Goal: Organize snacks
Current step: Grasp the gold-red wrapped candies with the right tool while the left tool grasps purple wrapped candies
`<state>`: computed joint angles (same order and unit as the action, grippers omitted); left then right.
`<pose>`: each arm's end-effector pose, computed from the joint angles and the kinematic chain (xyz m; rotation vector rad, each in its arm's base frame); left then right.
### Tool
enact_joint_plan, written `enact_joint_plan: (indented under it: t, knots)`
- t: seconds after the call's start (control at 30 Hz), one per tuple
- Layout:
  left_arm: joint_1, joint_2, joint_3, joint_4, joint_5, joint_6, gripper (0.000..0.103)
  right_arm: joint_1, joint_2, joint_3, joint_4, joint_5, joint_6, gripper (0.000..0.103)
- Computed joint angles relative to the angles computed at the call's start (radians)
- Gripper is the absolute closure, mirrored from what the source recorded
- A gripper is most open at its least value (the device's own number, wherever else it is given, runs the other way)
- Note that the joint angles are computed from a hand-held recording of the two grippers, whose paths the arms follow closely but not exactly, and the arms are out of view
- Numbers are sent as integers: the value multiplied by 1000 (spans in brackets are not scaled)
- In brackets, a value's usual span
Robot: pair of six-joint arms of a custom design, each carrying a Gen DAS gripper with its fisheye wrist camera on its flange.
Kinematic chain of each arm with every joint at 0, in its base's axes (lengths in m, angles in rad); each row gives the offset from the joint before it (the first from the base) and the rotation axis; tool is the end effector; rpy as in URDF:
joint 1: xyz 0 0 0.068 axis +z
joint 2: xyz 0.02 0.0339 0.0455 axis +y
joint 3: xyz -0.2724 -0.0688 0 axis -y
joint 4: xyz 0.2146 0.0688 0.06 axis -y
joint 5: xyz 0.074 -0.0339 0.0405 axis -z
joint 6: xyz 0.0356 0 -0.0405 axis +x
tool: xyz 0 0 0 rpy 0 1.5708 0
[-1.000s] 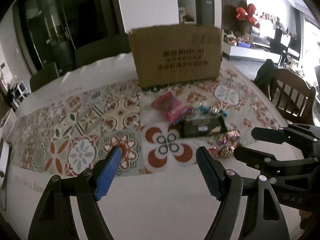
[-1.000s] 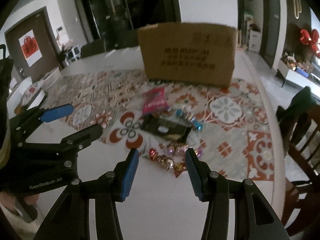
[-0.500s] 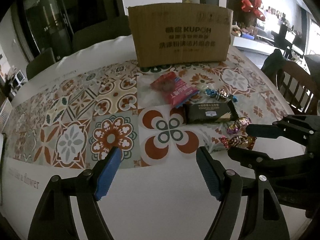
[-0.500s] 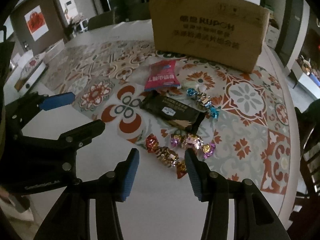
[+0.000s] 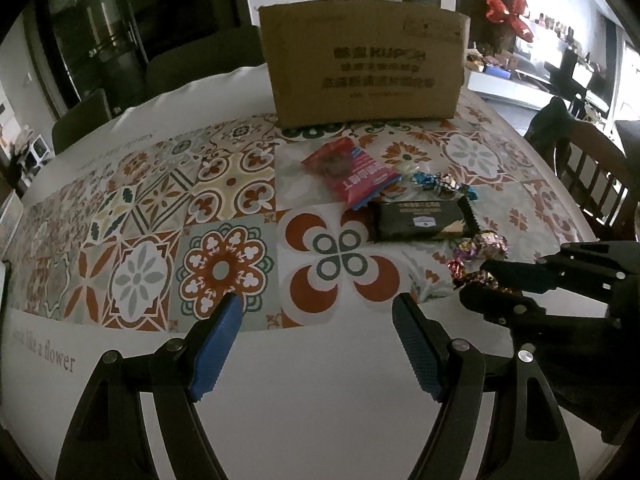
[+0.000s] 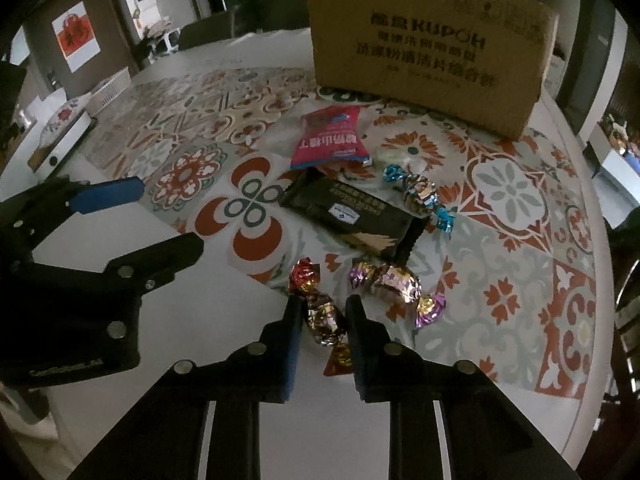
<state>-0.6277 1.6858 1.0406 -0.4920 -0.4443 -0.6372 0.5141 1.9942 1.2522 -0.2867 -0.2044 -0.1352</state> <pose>0.2545 -0.1658 0.2067 -0.1381 2.5325 0.1317 0.3333 0.1965 0.1678 -0.9061 2.4584 0.4008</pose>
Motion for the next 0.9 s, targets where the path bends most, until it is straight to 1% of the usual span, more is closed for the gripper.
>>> enact_joint_plan:
  t: [0.17,0.4,0.47,0.67,0.8,0.9]
  knots:
    - [-23,-13,12,19,13,14,26,-14,-94,-90,71,2,47,80]
    - [-38,4,35,97,95,62,26,-63,-185,-181,146,37,144,80]
    - [-44,23,53,114,112,74,26,-85,-205,-200,156,51,170,80]
    - [-38,96,103,185,233,86,28,-130,-247,-254,196,77,214,80]
    - [-37,156,157,197,266,83,30,-166,-259,-283,220,87,233,80]
    - [-40,206,207,194,262,75,32,-190,-253,-293,233,89,234,80]
